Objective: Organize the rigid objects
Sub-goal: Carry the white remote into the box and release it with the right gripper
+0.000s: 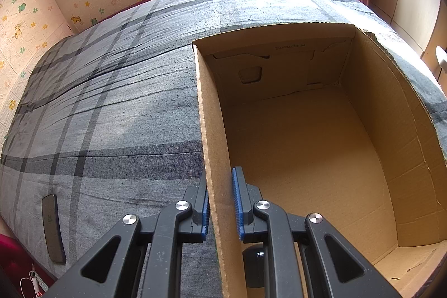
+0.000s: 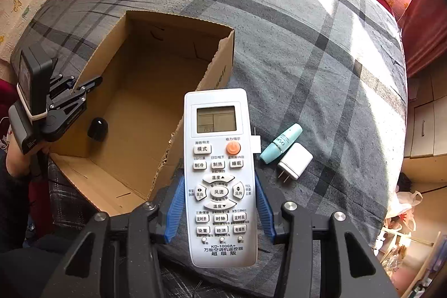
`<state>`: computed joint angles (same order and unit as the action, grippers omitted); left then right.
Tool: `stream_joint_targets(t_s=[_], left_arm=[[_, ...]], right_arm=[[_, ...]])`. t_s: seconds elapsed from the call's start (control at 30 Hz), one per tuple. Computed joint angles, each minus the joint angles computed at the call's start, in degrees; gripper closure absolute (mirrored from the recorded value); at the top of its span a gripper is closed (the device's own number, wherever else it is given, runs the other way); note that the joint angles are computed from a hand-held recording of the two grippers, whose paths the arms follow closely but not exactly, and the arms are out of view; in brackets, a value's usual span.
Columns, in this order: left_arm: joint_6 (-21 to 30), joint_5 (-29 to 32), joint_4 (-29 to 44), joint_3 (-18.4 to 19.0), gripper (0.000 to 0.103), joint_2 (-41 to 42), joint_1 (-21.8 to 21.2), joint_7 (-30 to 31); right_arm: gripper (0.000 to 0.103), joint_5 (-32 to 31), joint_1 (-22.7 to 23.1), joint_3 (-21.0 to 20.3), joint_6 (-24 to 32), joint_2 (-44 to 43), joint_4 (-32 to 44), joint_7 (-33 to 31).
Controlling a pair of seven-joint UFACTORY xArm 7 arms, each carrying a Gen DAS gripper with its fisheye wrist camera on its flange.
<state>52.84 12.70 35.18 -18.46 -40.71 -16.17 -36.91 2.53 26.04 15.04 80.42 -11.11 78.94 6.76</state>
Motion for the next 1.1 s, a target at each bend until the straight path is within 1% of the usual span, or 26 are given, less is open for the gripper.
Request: stream_joint_targets(t_s=[0.2,0.53,0.83,1.1], left_arm=[[0.13,-0.05,0.03,0.08,0.087,-0.03,-0.07,-0.01],[0.38,-0.09,0.19,0.13,0.087,-0.04,-0.05,0.04],[0.35,-0.20,0.36,0.14,0.087,0.20,0.00,0.01],[0.07,-0.38,0.21,0.32,0.087,0.13,-0.04,-0.04]], right_arm=[[0.053,-1.45,2.04,1.55,0.82,5.67,5.95,0.19],[0.053,-3.49,7.11,2.16,0.48,14.68,13.73,1.20],[0.053,-3.99,10.81,1.51,-1.06,20.84,17.63,3.16],[0.053,-4.09,12.79,0.43,-2.23,26.83,20.31,5.49]])
